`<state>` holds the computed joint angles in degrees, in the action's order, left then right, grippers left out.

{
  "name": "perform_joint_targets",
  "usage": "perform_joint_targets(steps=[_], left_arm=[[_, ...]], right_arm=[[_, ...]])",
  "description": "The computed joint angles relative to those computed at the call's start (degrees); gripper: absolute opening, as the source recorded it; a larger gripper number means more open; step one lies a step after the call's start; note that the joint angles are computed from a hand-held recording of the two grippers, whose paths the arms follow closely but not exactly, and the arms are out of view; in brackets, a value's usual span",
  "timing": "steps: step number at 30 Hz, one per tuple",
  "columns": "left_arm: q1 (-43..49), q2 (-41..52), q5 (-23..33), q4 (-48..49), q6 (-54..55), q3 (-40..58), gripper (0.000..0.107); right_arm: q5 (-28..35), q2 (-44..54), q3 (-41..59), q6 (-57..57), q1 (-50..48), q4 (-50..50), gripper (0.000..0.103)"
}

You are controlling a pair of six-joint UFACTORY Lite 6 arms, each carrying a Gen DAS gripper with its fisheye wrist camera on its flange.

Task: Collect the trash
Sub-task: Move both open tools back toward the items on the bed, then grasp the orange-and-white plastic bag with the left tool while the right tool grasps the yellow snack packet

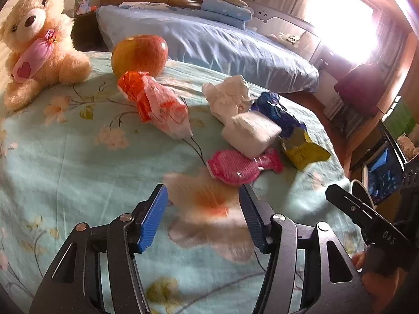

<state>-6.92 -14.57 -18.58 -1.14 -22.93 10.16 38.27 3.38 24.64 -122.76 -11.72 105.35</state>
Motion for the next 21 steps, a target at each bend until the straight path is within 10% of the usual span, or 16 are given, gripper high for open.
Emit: perform_joint_targets(steps=[21], left_arm=[[13.6,26.55,-1.66,19.62,-13.35,23.38,0.069]], right_arm=[[-4.51,14.43,16.13,1.87,8.41,5.35,0.084]])
